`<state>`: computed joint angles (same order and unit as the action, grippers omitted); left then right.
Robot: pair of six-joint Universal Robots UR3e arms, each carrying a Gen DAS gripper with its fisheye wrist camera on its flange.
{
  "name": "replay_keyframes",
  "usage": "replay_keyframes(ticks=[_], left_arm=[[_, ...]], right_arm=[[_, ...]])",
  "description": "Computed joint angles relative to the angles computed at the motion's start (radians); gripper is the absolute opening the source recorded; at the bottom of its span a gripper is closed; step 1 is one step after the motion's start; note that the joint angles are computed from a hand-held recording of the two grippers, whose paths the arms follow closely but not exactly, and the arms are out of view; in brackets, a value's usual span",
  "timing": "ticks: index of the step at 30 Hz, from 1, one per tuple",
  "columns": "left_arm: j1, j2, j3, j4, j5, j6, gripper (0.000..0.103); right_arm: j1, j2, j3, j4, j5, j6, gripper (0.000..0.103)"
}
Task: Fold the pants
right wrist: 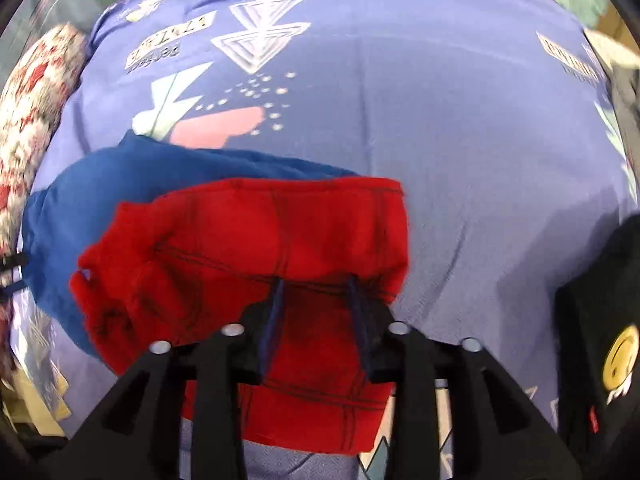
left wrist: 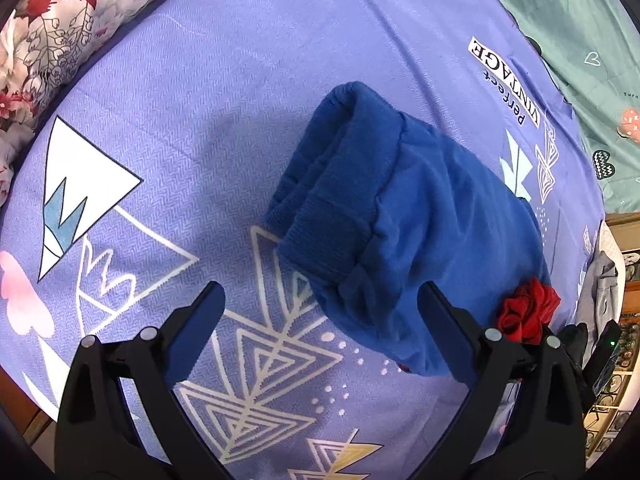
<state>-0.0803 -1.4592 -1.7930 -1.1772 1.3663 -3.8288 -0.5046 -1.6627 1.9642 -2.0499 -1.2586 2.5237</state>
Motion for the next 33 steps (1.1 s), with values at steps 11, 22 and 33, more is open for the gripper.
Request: replay_keyframes(ticks=[11,22,33], left_arm=[[0.05,-0.03,-0.073,0.063,-0.167,-0.042,0.097],[-0.164,-0.376,0.378,-0.1,0.164,0.004,0.042],[-0.32,-0.443,0.794,-0.219,0.21,0.17,0.025]], right_arm=[[-0.173,-0.189,0.032,0.164,0.082,-0.041,0.052],[-0.18,-0.277,0.079,0.195,0.107,-0.031,0.052],[-0.26,-0.313,0.065,0.253,0.162,-0.053,0.052]])
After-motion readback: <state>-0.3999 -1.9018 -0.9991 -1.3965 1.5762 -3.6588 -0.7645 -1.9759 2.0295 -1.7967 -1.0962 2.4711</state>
